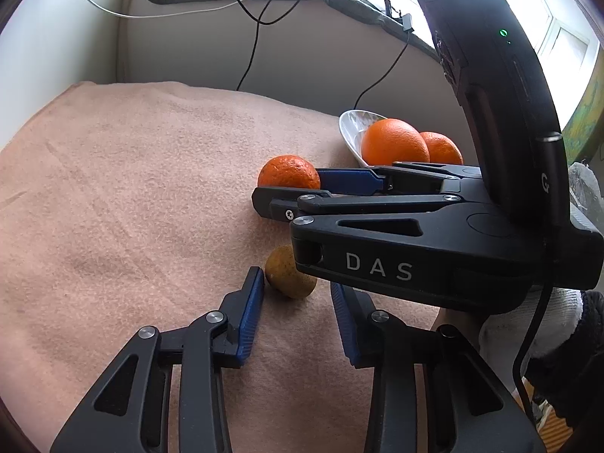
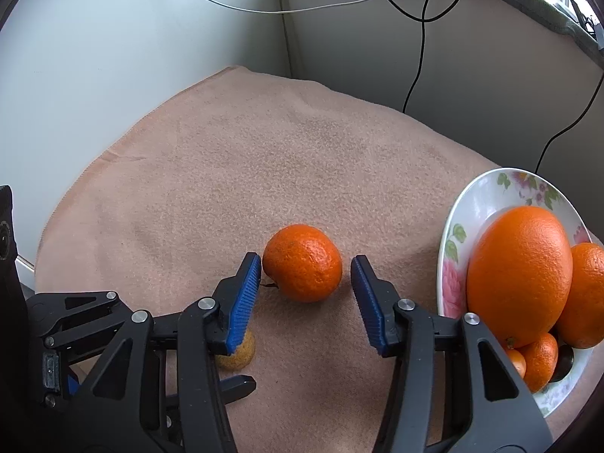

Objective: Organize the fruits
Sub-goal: 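Move the left tool to the brown kiwi while the right tool approaches the small mandarin, then close the right tool on the small mandarin while the left tool closes on the kiwi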

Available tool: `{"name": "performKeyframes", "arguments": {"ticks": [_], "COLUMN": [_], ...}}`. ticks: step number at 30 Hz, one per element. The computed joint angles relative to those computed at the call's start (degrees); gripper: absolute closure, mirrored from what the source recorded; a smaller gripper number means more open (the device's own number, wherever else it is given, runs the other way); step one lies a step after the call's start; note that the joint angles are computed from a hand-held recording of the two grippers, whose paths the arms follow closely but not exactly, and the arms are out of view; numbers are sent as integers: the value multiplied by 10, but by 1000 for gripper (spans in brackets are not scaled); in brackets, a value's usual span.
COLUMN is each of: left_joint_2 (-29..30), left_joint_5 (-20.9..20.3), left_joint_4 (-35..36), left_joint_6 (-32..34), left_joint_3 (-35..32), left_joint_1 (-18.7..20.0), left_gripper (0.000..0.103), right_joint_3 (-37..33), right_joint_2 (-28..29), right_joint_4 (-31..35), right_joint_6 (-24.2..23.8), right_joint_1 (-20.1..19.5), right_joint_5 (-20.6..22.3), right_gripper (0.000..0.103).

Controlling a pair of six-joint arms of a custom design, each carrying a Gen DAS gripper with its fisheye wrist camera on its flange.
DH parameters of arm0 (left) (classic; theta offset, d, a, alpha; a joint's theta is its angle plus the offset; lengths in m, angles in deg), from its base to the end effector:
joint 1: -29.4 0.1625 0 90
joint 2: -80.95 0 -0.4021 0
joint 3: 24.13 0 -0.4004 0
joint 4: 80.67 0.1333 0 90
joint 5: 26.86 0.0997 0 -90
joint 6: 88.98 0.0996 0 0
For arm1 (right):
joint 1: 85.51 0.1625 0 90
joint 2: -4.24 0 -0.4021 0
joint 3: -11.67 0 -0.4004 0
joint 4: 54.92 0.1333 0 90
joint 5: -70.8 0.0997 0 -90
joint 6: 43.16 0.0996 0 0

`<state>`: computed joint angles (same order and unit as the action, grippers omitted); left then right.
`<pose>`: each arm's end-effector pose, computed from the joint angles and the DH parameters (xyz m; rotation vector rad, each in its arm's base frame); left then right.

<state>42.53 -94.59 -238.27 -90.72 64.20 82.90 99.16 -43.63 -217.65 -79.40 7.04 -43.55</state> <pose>-0.2764 -0.6611 0.0485 0.7587 2.7127 -0.5955 0.1238 -0.7064 0.1838 0.6843 -2.4304 0.5593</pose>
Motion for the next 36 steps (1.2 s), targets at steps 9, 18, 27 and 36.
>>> {"name": "performKeyframes", "arguments": {"ticks": [9, 18, 27, 36], "left_joint_2": [5, -1, -14, -30], "left_joint_5": [8, 8, 13, 22], "left_joint_4": [0, -8, -19, -35], "left_joint_6": [-3, -2, -2, -4], "left_joint_3": [-7, 5, 21, 44], "left_joint_1": [-1, -1, -6, -13], "left_gripper": [76, 76, 76, 76], "right_joint_3": [-3, 8, 23, 54], "right_joint_2": [8, -2, -19, -42], "right_joint_4": [-7, -13, -19, -35], "right_joint_6": [-8, -3, -1, 2], "right_joint_1": [2, 2, 6, 6], "right_joint_5": [-4, 2, 11, 28], "right_gripper": [59, 60, 60, 60]}}
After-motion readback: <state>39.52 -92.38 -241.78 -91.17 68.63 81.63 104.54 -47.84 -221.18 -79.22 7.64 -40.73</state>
